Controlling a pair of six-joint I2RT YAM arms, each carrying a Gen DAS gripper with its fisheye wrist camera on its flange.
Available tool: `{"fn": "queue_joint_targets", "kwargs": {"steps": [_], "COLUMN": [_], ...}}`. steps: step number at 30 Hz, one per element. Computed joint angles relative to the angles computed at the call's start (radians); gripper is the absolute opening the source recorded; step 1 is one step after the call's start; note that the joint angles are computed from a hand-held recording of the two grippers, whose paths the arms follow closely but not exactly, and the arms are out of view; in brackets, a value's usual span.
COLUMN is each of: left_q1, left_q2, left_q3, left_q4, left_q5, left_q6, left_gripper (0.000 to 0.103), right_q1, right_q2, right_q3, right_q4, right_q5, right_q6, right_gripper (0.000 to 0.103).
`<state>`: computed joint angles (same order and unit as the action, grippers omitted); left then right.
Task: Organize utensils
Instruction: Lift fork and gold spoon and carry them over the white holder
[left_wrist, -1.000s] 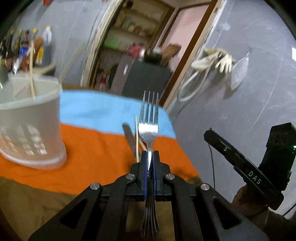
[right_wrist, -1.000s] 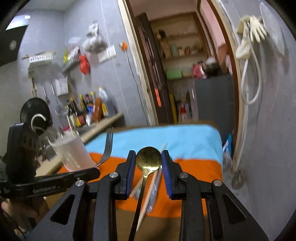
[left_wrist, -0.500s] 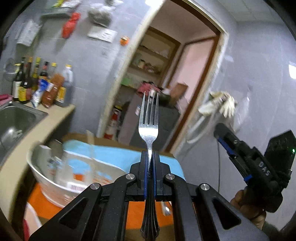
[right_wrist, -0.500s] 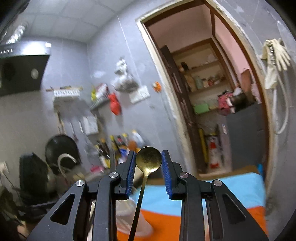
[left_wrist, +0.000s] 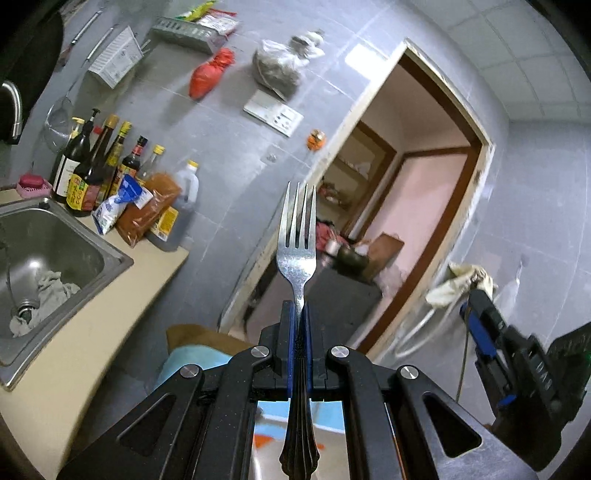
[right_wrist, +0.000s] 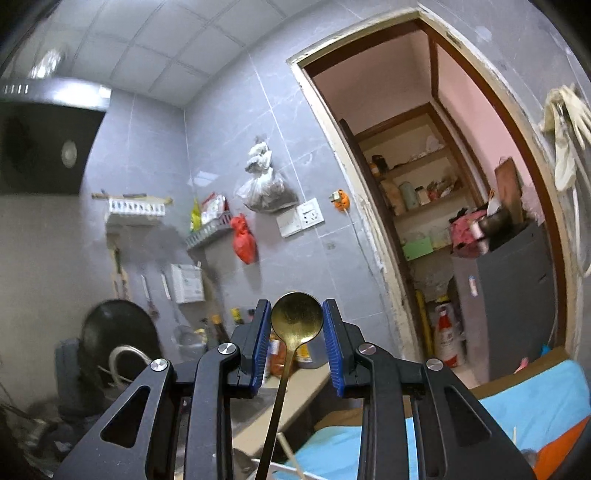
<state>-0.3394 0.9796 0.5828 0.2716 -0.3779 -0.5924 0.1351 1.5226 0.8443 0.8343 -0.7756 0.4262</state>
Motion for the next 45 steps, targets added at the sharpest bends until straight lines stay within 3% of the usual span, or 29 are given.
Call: {"fn": "queue_joint_targets", "kwargs": {"steps": [5, 14, 21, 25, 33, 39, 45], "left_q1": [0.034, -0.138, -0.145, -0.142, -0.128, -0.130, -0.176], "left_q2": [0.032, 0.145, 0.254, 0.269, 0.255, 0.279, 0.343], "left_q3": [-0.083, -0.207, -0.258, -0.271, -0.266, -0.261, -0.274], "left_q4": [0.168, 0.489, 0.700, 0.732, 0.680, 0.705, 0.819], "left_q5": [0.006, -0.261, -0.309, -0.311, -0.309, -0.302, -0.367], "left_q6": [0.042, 0.279, 0.358, 0.352, 0.314, 0.322, 0.437], "left_gripper": [0.002, 0.003, 0.003, 0.003, 0.003, 0.003, 0.003], "right_q1": [0.067, 0.108, 0.124, 0.138, 0.165, 0.164, 0.151], "right_q2": [0.044, 0.139, 0.176, 0.173, 0.190, 0.212, 0.232], "right_q3": [-0.051, -0.157, -0.184, -0.194, -0.187, -0.182, -0.205], "right_q4": [0.069, 0.283, 0.363, 0.406, 0.516, 0.510, 0.490], "right_q5": [0.095, 0.136, 0.152, 0.172, 0.219, 0.233, 0.220], "right_q6": [-0.111, -0.238, -0.266, -0.286, -0.284, -0.315, -0.349], "right_gripper": [0.026, 0.026, 0.026, 0.026, 0.026, 0.026, 0.026]}}
